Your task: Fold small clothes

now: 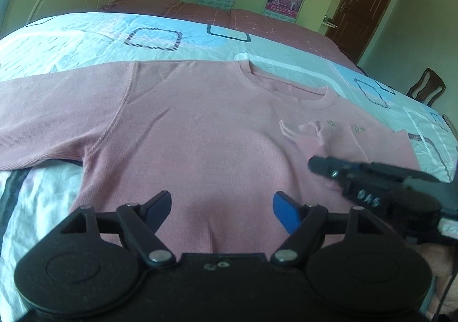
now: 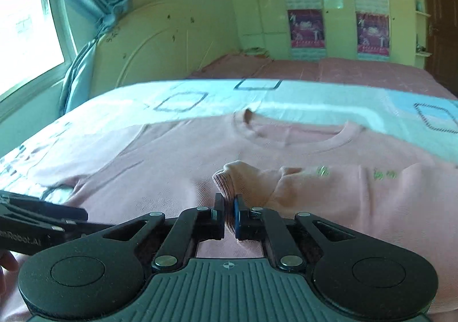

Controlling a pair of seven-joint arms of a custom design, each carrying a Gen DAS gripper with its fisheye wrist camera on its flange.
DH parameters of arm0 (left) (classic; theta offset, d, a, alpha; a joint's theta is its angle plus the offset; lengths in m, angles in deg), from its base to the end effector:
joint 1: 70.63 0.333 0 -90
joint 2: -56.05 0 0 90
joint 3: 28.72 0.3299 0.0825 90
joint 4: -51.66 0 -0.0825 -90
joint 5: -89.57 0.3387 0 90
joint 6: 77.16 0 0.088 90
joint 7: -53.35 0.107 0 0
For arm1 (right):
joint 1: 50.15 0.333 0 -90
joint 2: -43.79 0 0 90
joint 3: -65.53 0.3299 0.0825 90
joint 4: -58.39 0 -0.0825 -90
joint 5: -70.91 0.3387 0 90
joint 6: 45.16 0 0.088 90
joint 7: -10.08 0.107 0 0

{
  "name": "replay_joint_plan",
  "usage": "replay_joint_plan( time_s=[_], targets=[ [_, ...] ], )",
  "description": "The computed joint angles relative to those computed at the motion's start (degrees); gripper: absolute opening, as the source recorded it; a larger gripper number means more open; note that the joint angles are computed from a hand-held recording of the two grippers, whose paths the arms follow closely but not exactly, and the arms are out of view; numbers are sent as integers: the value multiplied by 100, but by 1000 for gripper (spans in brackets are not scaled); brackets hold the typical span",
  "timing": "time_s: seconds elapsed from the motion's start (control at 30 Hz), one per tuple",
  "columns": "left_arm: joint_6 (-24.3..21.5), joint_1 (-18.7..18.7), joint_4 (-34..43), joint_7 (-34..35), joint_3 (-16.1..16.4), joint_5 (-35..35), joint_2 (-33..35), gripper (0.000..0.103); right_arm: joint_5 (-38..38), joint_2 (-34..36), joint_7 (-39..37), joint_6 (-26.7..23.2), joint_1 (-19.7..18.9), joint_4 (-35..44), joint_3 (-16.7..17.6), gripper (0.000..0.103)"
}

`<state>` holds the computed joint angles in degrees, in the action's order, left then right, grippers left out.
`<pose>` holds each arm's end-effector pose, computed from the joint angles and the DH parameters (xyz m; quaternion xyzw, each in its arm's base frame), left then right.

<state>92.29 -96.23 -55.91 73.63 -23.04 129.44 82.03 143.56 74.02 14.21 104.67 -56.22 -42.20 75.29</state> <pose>0.5878 -0.2674 0.3729 -0.7281 0.5967 -0.2844 0.1818 0.6558 0.0057 0.3355 -0.7701 0.4719 -0.0923 0.4191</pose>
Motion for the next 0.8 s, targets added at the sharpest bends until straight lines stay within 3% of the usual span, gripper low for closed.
replay_joint_plan(
  time_s=[0.07,0.1,0.13,0.2,0.3,0.4,0.5,0.57,0.6,0.67,0.7,0.8],
  targets=[
    [46,94,-27,78,-76,-103,1,81,49,57,-155,155,13,-42,70,8],
    [98,145,-16,141,-123,-178,21,83,32,10,-266,161,12,-87,70,16],
    [174,139,18,160,-112,-214,63,88,183,-68,-523,199,-42,-158,112,36],
    [375,129,171,233,-109,-337,222,90,899,-259,-1339,277,-200,-358,201,58],
    [675,477,572,824,-609,-867,612,87,1319,-477,-1554,115,-278,-614,-31,56],
    [494,754,1266,1533,-1114,-1224,1111,76,1466,-631,-1371,174,-248,-801,-372,25],
    [-19,1042,2029,2318,-1664,-1629,1623,64,1562,-730,-1296,304,-252,-940,-668,24],
    [-326,1102,2480,2740,-1859,-1852,1905,43,1503,-760,-1161,414,-289,-1014,-835,24],
    [-419,1095,2675,2898,-1911,-1950,2033,37,1411,-775,-1010,483,-328,-1053,-925,24],
    [-567,1018,3013,3135,-1905,-2095,2242,13,1290,-755,-766,658,-390,-1077,-1019,24],
    [-593,991,3120,3229,-1905,-2175,2316,6,1213,-725,-619,733,-422,-1065,-1045,25],
    [-185,539,3018,2967,-1240,-2108,2205,6,942,-583,-191,977,-530,-956,-1067,25]
  ],
)
